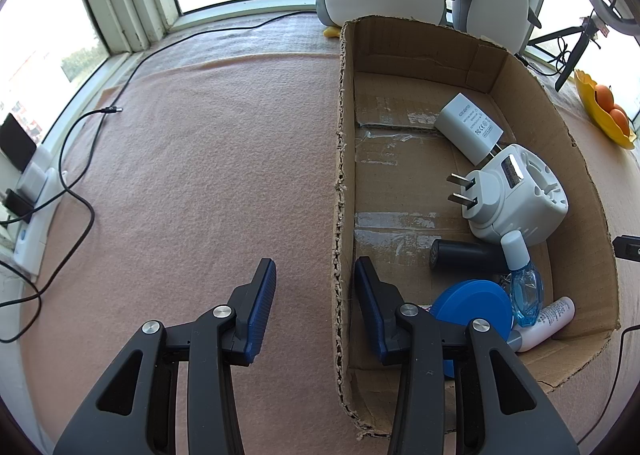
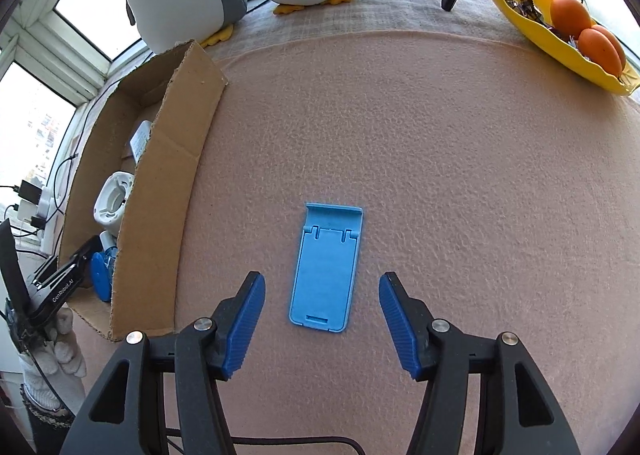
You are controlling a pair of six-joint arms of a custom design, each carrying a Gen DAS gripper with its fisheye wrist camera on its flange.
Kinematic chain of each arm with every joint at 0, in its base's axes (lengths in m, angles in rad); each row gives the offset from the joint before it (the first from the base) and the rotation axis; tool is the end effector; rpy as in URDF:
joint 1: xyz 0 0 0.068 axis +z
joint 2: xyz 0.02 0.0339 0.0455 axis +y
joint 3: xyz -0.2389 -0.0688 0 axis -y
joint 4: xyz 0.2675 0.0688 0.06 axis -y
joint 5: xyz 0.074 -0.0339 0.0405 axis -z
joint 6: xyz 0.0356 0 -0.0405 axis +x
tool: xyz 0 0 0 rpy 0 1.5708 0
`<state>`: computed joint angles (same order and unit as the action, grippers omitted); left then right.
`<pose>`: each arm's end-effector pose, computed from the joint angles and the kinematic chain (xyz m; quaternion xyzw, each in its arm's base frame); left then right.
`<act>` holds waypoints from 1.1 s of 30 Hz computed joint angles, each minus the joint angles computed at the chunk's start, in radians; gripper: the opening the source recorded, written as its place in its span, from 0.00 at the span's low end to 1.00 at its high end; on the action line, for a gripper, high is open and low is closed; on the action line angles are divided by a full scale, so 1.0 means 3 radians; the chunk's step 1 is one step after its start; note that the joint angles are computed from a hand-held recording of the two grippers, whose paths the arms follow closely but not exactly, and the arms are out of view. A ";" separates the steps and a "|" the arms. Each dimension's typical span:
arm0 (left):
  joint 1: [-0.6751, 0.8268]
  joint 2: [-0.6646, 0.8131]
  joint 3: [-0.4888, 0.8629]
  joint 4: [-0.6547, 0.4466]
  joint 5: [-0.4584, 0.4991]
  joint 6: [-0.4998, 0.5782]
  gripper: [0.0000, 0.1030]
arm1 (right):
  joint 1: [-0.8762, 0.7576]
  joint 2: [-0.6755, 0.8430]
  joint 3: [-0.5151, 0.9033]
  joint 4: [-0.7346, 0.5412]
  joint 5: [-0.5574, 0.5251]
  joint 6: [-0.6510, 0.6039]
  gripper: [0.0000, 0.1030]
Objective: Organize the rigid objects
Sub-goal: 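Move the right gripper to the blue phone stand and grasp it, then carry the phone stand into the box and open the right gripper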
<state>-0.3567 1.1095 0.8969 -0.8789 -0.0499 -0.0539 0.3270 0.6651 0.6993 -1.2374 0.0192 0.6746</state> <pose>0.2239 -0.0816 0.2324 0.1406 0.9609 -0.0246 0.2372 0.1297 0.0433 0.2278 0.1717 0.9680 0.0795 0.1648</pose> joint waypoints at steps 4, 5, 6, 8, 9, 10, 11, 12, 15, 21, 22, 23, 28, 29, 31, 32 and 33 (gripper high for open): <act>-0.0003 0.0002 0.0003 -0.0001 -0.0001 -0.0003 0.39 | 0.0064 0.0236 0.0047 0.0043 0.0095 0.0029 0.54; -0.0003 0.0002 0.0003 -0.0001 -0.0001 -0.0003 0.39 | 0.0079 0.0292 0.0065 0.0043 0.0115 0.0038 0.54; -0.0003 0.0002 0.0003 -0.0001 -0.0001 -0.0003 0.39 | 0.0073 0.0341 0.0074 0.0047 0.0112 0.0026 0.54; 0.0002 0.0002 0.0004 0.0000 0.0002 -0.0001 0.39 | 0.0041 0.0448 0.0097 0.0061 0.0084 -0.0011 0.54; 0.0002 0.0002 0.0004 0.0000 0.0002 -0.0001 0.39 | 0.0038 0.0488 0.0103 0.0069 0.0075 -0.0018 0.54; -0.0001 0.0002 0.0003 0.0000 0.0000 -0.0003 0.39 | 0.0046 0.0527 0.0110 0.0074 0.0084 -0.0021 0.54; -0.0003 0.0002 0.0003 0.0000 -0.0001 -0.0004 0.39 | 0.0065 0.0564 0.0119 0.0077 0.0108 -0.0015 0.54; -0.0003 0.0002 0.0003 0.0000 -0.0001 -0.0004 0.39 | 0.0074 0.0593 0.0126 0.0081 0.0126 -0.0018 0.54; -0.0003 0.0002 0.0003 -0.0001 0.0000 -0.0003 0.39 | 0.0091 0.0681 0.0127 0.0125 0.0152 -0.0032 0.54; -0.0003 0.0002 0.0003 -0.0001 0.0000 -0.0003 0.39 | 0.0263 0.0867 0.0170 0.0146 0.0324 -0.0065 0.54; -0.0003 0.0002 0.0003 -0.0001 0.0000 -0.0003 0.39 | 0.0306 0.0898 0.0181 0.0138 0.0364 -0.0082 0.54; -0.0001 0.0001 0.0002 0.0000 0.0001 -0.0003 0.39 | 0.0343 0.0927 0.0189 0.0135 0.0400 -0.0106 0.54; -0.0004 0.0002 0.0003 0.0000 -0.0001 -0.0005 0.39 | 0.0320 0.0907 0.0180 0.0124 0.0396 -0.0257 0.48; -0.0004 0.0002 0.0003 0.0000 -0.0001 -0.0005 0.39 | 0.0263 0.0903 0.0177 0.0127 0.0378 -0.0323 0.45; -0.0002 0.0002 0.0003 -0.0001 -0.0001 -0.0002 0.39 | 0.0171 0.0915 0.0189 0.0133 0.0353 -0.0428 0.41; -0.0004 0.0001 0.0002 0.0000 -0.0002 -0.0004 0.39 | 0.0061 0.0956 0.0215 0.0159 0.0329 -0.0542 0.37; -0.0004 0.0001 0.0002 0.0000 -0.0002 -0.0004 0.39 | 0.0023 0.0936 0.0210 0.0149 0.0317 -0.0583 0.33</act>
